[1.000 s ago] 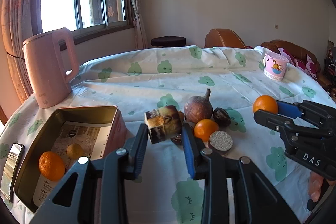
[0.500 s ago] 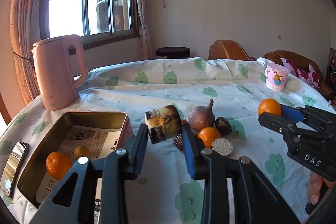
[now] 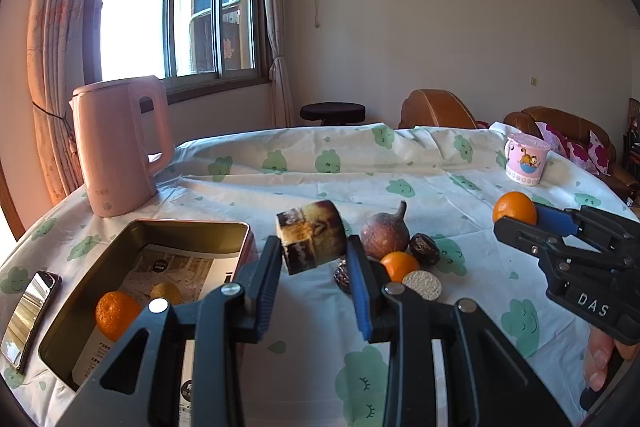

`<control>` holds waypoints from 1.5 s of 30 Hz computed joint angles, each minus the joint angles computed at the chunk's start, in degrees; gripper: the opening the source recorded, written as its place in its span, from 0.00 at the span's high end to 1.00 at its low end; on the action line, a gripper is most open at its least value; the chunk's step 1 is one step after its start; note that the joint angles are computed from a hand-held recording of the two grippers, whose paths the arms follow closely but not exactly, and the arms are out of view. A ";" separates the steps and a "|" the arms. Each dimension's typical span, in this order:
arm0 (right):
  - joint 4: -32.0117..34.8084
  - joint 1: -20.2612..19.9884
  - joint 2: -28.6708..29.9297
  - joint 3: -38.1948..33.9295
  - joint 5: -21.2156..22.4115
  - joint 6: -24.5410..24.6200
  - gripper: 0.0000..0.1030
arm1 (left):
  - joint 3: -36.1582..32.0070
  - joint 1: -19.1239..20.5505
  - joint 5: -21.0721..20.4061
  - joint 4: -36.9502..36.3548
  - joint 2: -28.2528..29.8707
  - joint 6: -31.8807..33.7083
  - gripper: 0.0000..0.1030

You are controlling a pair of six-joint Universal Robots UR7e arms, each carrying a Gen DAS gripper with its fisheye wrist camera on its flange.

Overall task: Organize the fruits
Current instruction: 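Lift the root with the left tool while the right tool carries the orange toward the tin, then hold the root over the tin with the left tool while the right tool holds the orange above it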

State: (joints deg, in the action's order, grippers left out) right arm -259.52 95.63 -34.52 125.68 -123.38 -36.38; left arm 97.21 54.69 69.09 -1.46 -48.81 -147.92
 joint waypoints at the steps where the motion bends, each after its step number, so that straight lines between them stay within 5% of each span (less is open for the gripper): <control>1: -0.17 0.02 0.05 -0.02 0.02 -0.08 0.62 | 0.11 0.01 0.05 -0.17 -0.09 0.02 0.67; 25: -5.17 1.57 2.52 -1.83 -1.29 -5.30 0.62 | 4.75 -0.15 -0.14 -4.93 -3.94 1.36 0.67; 45: 13.20 7.05 2.74 -9.25 2.33 -1.77 0.62 | 1.81 4.34 -4.64 -1.27 -7.31 -0.04 0.67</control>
State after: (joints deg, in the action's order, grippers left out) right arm -246.31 102.69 -31.79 116.43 -121.04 -38.15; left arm 99.02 59.03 64.45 -2.73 -56.12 -147.96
